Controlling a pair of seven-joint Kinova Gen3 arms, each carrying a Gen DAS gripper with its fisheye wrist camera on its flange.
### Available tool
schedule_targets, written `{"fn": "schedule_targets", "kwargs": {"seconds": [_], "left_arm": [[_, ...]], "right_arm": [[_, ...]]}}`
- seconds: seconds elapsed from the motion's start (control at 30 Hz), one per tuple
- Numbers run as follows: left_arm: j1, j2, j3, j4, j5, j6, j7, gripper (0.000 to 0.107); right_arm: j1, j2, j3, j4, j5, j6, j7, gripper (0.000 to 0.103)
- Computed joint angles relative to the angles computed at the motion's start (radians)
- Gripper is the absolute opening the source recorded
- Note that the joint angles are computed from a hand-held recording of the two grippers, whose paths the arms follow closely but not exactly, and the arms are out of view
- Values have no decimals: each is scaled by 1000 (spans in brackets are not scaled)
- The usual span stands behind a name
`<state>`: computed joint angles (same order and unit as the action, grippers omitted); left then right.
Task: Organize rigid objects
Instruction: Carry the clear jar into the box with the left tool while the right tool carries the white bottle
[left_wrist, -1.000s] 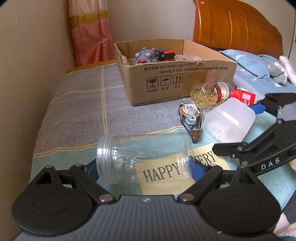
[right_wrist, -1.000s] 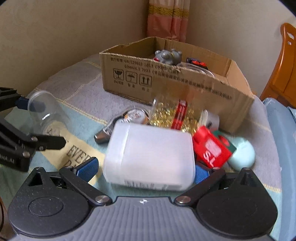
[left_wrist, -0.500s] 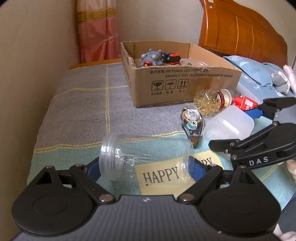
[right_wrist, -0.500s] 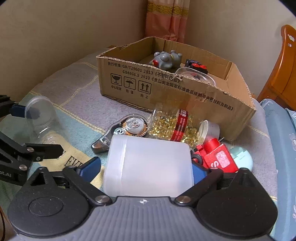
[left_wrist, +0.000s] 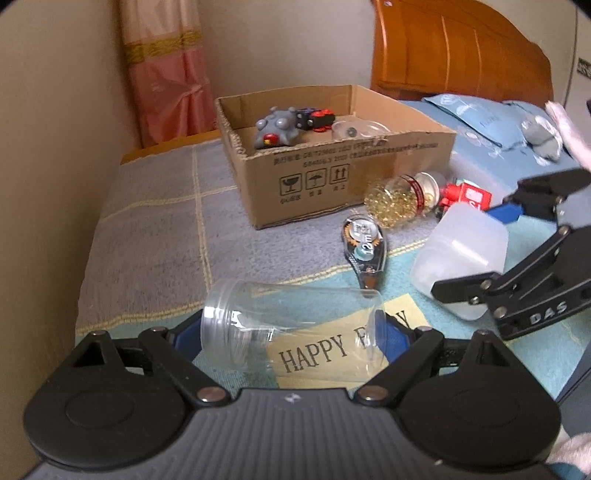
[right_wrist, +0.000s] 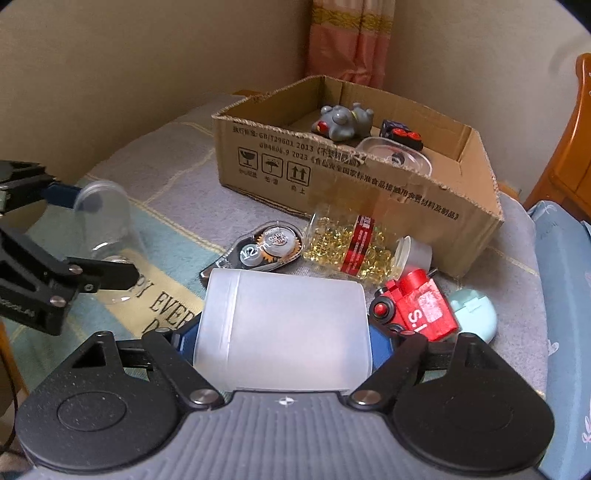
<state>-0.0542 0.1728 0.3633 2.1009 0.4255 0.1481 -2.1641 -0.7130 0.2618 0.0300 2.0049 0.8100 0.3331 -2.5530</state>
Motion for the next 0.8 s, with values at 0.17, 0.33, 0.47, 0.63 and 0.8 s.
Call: {"fn": "schedule_targets", "kwargs": {"seconds": [0.17,0.33,0.47,0.63,0.8], "left_arm": [[-27,-19,6,-42,67,86,-67,91],[-3,-34,-33,-104,122,167,-154,91],[33,-35,-62,-148,148,187,-211,91],[77,-3,-96,-247,144,239,-243,91],[170,69,-162,-378,26,260,-137,91]], "right_arm": [[49,-58,-38,23,-41,-11,71,87],[114,-114,-85,30,-121,-15,195,87],[152,-144,-106,24,-152,-4,254,87],[186,-163,-116,13,-167,-8,296,87],[207,-166,-114,-7,-149,-17,302,87]]}}
